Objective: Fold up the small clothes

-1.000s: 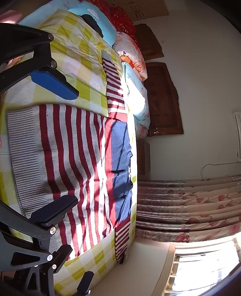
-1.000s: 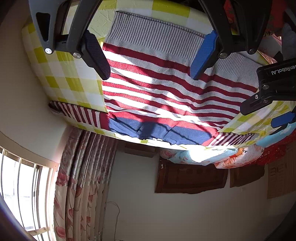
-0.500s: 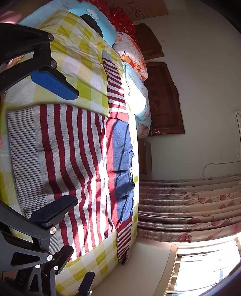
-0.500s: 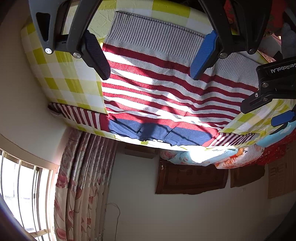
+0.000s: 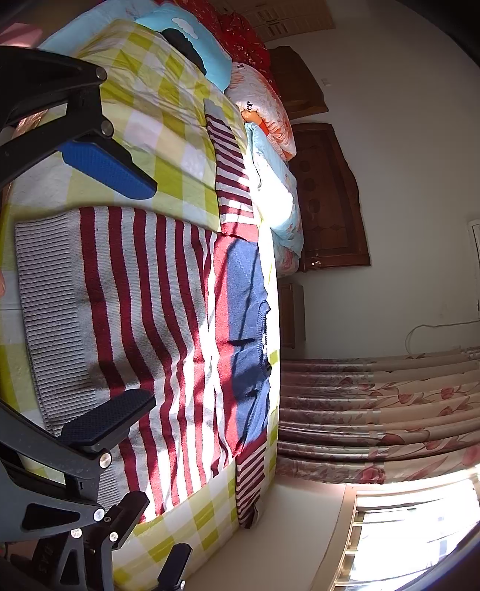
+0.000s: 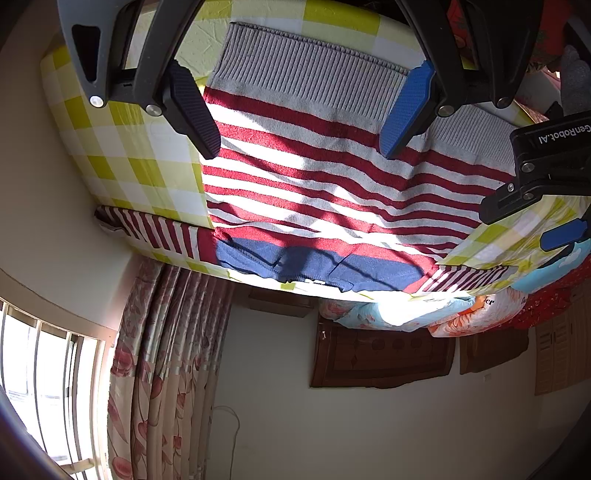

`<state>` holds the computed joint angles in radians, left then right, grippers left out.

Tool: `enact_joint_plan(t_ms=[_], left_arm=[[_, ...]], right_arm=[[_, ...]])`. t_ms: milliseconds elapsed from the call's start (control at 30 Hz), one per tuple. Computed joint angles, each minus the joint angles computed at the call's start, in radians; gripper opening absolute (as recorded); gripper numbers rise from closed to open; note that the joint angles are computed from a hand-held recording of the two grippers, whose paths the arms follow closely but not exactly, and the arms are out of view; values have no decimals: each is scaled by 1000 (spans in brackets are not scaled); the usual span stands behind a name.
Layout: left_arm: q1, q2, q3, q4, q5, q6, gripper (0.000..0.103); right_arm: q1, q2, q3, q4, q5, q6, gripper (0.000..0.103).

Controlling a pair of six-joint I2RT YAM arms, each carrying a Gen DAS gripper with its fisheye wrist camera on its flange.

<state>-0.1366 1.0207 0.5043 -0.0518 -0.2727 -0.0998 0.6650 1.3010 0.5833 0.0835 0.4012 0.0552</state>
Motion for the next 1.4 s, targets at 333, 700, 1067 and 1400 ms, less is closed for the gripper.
enact_joint_plan(t_ms=[333,700,1067,1400], left_arm=[[-1,13,9,-13,1,-1,103],[-13,42,25,-27,-7,-5,103],[-33,59,36,-41,-24,-2,103],[-30,61,35,-40,-21,-3,103]], right_arm=[[-3,7,-3,5,-6,5,89],[-12,5,-4,-2,-20,8,89],[-20,11,-4,-4,-22,11,89],[-18,18,-1,-8,-18,13,89]])
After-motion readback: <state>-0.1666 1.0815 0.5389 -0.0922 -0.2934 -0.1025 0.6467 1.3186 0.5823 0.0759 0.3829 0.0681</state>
